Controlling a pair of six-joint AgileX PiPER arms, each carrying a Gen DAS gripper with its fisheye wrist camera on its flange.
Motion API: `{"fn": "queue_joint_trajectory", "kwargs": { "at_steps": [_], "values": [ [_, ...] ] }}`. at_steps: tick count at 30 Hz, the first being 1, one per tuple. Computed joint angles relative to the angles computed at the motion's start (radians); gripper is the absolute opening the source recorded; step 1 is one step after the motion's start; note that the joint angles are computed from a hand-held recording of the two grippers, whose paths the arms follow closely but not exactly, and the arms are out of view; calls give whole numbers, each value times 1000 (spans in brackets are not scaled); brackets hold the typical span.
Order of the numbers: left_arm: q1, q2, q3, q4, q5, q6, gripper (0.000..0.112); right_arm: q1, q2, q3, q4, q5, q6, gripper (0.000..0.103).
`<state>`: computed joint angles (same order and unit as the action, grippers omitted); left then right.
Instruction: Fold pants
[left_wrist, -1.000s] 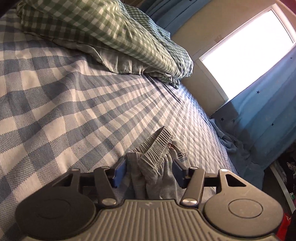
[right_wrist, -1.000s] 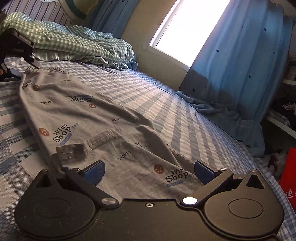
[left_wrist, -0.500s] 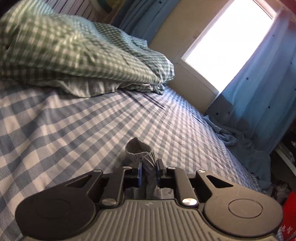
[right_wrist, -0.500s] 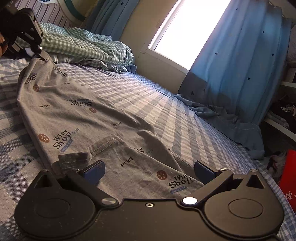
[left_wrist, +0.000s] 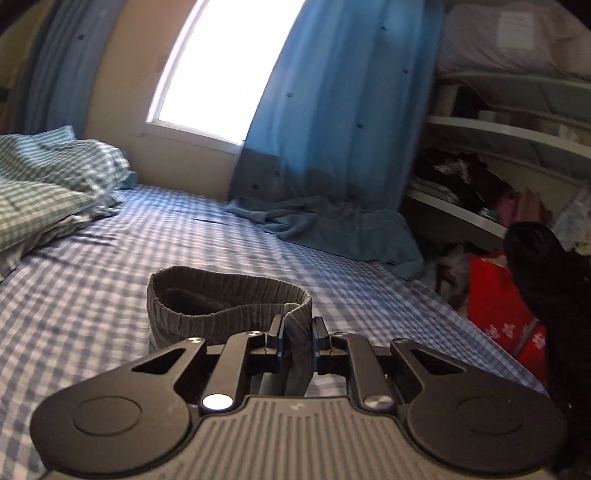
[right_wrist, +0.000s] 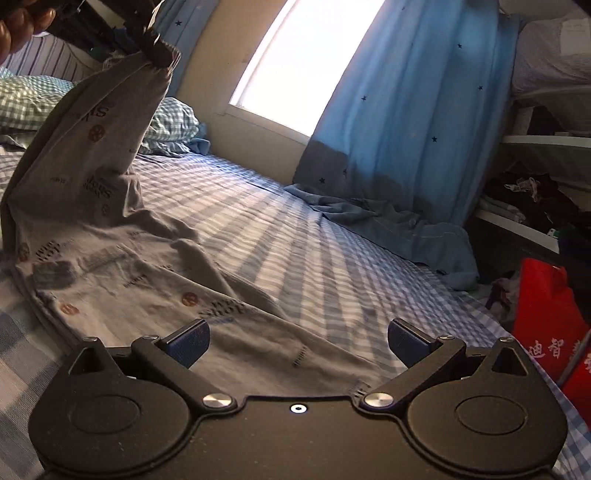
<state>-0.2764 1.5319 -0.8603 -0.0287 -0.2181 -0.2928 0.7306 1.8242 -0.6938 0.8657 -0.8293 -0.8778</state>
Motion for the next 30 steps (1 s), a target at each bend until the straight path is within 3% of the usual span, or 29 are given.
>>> {"fn": "queue_joint_trajectory", "kwargs": {
  "at_steps": [3,8,11,14,18,21,22,23,25,27,30],
  "values": [
    [-116,46,-68,-23,40,52,14,-73,-39,89,-57,-29,37,102],
    [-277,166,-174,80,92,-16,15,-163,-71,218,-69,-102,68,102],
    [-367,255,-236,-157,128,245,15,-254,-95,280,-125,-106,115,102],
    [-424,352,-271,-449,121,545,15,-334,-110,328,-177,-115,160,102],
    [-468,452,-287,-733,98,828,16,-414,-119,372,-234,-126,217,102],
    [-506,451,-239,-864,47,967,31,-448,-135,397,-274,-122,253,102],
    [-517,443,-218,-851,25,952,48,-458,-138,400,-292,-120,265,102],
    [-529,432,-188,-804,-12,901,56,-468,-150,400,-311,-106,270,102],
    [-555,413,-137,-797,-85,893,57,-486,-163,381,-354,-77,261,102],
    [-575,406,-119,-876,-123,985,61,-514,-164,360,-435,-68,269,102],
    [-597,406,-107,-991,-159,1122,68,-626,-211,289,-727,80,459,102]
  ]
}}
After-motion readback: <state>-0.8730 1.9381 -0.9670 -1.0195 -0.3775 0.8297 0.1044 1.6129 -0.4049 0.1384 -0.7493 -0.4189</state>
